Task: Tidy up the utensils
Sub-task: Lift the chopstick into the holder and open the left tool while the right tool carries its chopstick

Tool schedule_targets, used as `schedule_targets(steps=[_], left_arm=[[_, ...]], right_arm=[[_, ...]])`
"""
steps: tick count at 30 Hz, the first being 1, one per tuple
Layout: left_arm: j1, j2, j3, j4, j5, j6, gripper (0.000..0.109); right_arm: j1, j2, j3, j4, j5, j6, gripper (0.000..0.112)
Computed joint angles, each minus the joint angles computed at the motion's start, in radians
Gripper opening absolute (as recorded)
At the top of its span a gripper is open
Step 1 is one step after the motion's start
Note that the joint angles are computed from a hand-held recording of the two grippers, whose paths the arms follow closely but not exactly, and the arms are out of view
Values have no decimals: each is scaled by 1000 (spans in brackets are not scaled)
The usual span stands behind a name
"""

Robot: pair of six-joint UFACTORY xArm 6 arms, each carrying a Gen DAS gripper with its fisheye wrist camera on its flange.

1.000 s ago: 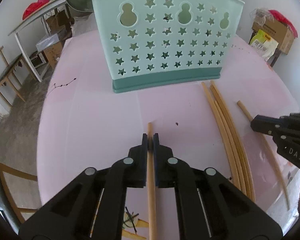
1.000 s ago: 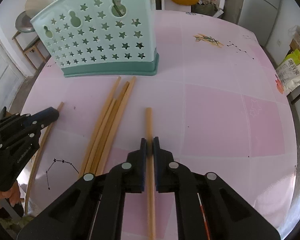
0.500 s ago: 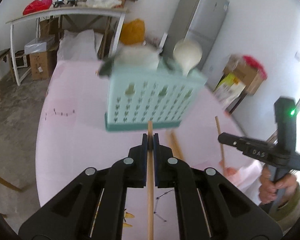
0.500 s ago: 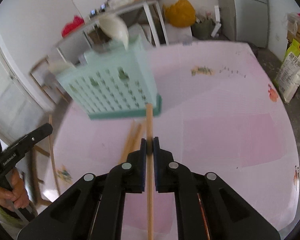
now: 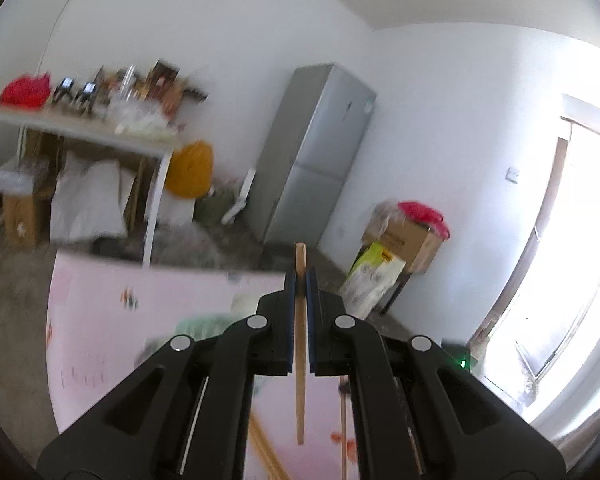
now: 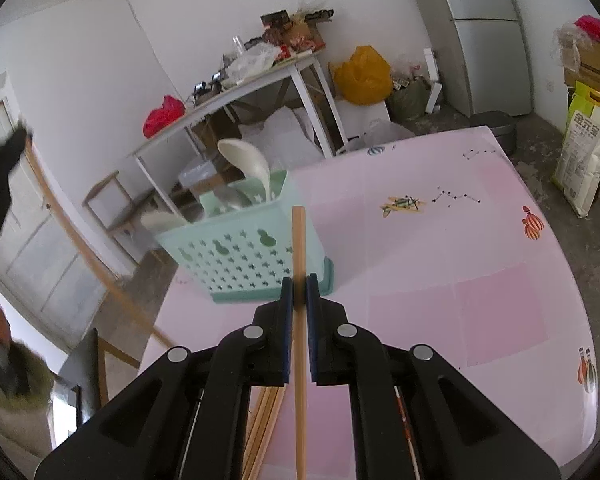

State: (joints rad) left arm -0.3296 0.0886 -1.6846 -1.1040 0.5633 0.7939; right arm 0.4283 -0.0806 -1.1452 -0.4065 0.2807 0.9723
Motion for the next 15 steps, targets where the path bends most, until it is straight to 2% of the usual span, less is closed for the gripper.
schedule_targets(steps=[4, 8, 11, 14, 15], left_arm=[[-36, 102, -172, 87, -71, -34, 4], [-63, 199, -307, 228, -164, -118, 4], [-72, 280, -389, 420, -239, -251, 4], [-64, 374, -473, 646, -262, -452, 4], [-61, 405, -500, 685, -260, -495, 4]], right_arm=[[-10, -15, 16, -14, -22, 20, 7], [-19, -30, 28, -9, -40, 6, 7], [-20, -35, 32, -6, -51, -3, 7], [-20, -41, 37, -7, -63, -5, 7], [-20, -46, 43, -10, -70, -4, 7]])
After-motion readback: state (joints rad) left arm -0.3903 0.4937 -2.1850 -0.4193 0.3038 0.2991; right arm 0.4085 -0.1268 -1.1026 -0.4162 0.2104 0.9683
